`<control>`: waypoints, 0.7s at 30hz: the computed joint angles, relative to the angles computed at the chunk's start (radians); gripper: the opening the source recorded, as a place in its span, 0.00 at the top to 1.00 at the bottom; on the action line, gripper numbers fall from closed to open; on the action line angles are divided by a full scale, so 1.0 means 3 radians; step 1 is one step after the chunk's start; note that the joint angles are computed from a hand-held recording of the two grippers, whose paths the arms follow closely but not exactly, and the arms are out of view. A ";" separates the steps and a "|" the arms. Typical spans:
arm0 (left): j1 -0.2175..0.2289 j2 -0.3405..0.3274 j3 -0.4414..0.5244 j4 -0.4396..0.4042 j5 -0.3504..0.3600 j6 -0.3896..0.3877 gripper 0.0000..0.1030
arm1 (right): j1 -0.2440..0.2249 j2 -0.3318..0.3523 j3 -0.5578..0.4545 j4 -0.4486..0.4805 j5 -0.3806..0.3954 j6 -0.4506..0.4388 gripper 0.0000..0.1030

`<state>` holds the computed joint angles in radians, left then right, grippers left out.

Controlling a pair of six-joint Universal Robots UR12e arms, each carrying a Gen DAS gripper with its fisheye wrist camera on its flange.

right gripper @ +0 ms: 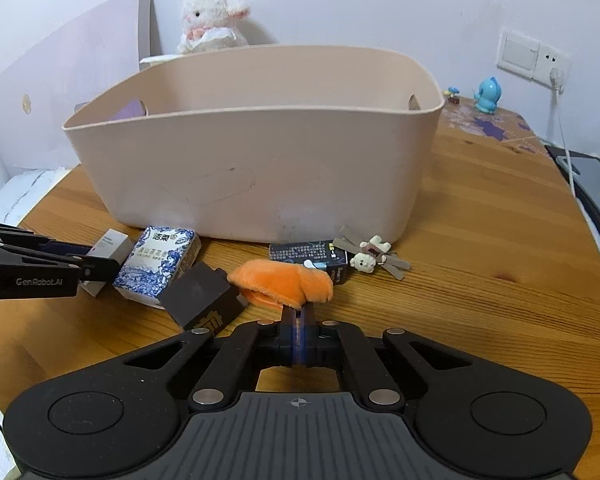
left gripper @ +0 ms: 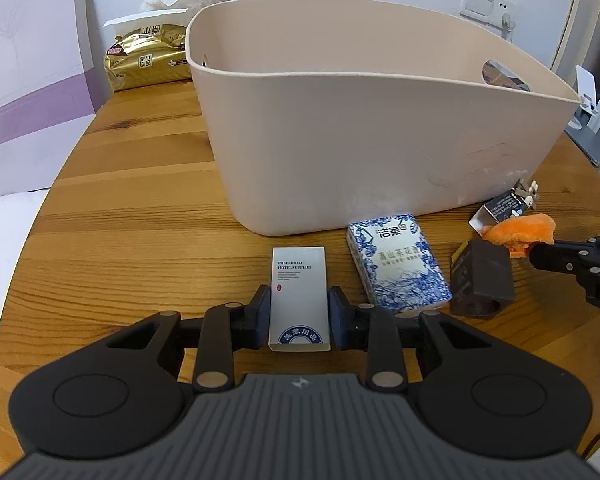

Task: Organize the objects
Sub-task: 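Grasp the white box with left tool while right tool grasps the orange plush, then carry both items over the basket and release them inside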

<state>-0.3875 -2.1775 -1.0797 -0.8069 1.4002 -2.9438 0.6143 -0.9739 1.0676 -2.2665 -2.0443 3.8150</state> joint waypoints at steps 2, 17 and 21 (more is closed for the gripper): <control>0.0002 0.0022 -0.0029 0.0027 -0.0025 -0.0008 0.68 | 0.0013 -0.0024 0.0026 -0.0025 -0.0045 -0.0005 0.99; 0.0040 0.0217 -0.0238 0.0394 -0.0186 0.0040 0.68 | 0.0099 -0.0167 0.0118 -0.0239 -0.0353 -0.0064 0.99; 0.0045 0.0263 -0.0267 0.0542 -0.0200 0.0077 0.68 | 0.0112 -0.0181 0.0096 -0.0329 -0.0493 -0.0124 0.99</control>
